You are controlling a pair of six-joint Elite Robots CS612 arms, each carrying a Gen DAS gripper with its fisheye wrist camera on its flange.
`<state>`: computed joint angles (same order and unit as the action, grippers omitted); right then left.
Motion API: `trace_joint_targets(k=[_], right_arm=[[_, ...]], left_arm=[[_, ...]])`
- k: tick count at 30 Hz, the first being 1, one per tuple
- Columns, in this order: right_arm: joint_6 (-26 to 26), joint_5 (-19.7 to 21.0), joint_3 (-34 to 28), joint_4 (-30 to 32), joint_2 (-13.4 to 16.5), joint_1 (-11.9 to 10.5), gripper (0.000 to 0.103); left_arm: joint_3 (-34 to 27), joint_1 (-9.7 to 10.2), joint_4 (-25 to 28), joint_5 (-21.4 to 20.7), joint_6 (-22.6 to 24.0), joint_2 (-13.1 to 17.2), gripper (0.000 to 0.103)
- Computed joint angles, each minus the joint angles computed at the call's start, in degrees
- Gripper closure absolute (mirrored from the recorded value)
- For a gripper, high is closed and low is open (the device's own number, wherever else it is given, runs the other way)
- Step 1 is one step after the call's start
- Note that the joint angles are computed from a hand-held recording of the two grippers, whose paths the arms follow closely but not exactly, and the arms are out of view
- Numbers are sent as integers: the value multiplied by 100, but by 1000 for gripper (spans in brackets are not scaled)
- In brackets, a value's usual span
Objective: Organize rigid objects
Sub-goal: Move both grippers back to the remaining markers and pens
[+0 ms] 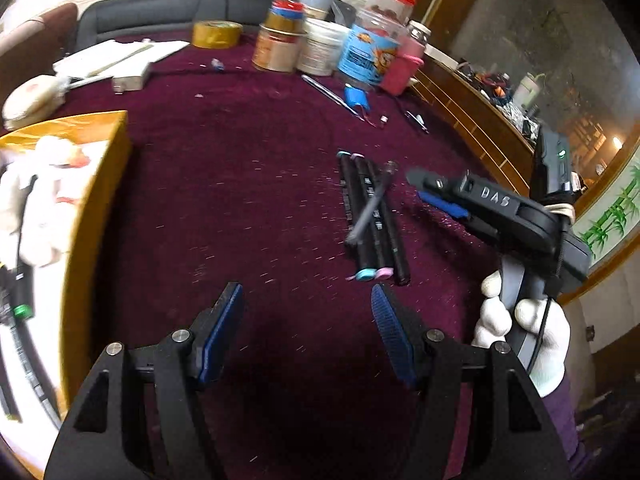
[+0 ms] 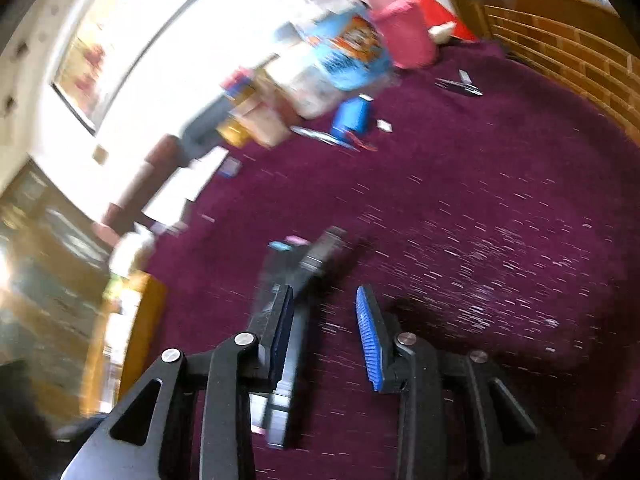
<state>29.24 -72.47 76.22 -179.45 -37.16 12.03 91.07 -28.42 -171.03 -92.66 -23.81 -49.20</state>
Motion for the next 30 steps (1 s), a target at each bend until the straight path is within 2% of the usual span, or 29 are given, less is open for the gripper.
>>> trace_joint_targets(k=[1, 2, 3, 5, 6, 8, 10, 11, 15, 19, 21, 23, 24, 26, 28, 30], right_arm=[[-40, -40, -41, -119, 30, 24, 63], [-74, -103, -87, -69, 42, 49, 51], [-98, -204, -182, 82, 73, 87, 48], [-281, -311, -359, 454, 126, 141, 48], [-524, -501, -447, 836, 122, 187, 48], [-967, -1074, -459, 1230, 65, 287, 53], [-1073, -1646, -373, 1346, -14, 367, 52], [-1023, -1792, -330, 1417, -49, 374, 51], [-645, -1680, -198, 1302, -108, 284, 51], [-408, -1438, -131, 1132, -117, 202, 51], [-340, -1407, -124, 1097, -116, 182, 51], [-306, -1411, -137, 1075, -99, 179, 51], [-309, -1425, -136, 1075, -100, 182, 51], [-299, -1428, -138, 1073, -100, 185, 51], [-259, -1419, -152, 1079, -93, 180, 51], [-236, -1405, -149, 1073, -93, 177, 50]], left_arm=[[-30, -16, 24, 17, 40, 15, 39], [-88, -50, 83, 70, 110, 48, 39], [-106, -57, 115, 78, 130, 56, 39], [-202, -64, 257, 19, 150, 95, 39], [-226, -57, 286, 10, 155, 103, 39], [-265, -58, 319, 103, 151, 105, 39], [-323, -45, 371, 193, 122, 120, 39], [-379, -36, 418, 223, 102, 144, 39], [-721, -68, 596, 403, 327, 361, 39], [-1179, -111, 1043, 330, 720, 650, 40], [-1315, -120, 881, 312, 797, 761, 46], [-1437, -181, 826, 737, 965, 834, 53], [-1470, -184, 857, 822, 1000, 851, 58], [-1479, -124, 935, 578, 916, 857, 58], [-1427, -131, 1087, 677, 922, 824, 68], [-1326, -152, 969, 818, 1047, 788, 68]])
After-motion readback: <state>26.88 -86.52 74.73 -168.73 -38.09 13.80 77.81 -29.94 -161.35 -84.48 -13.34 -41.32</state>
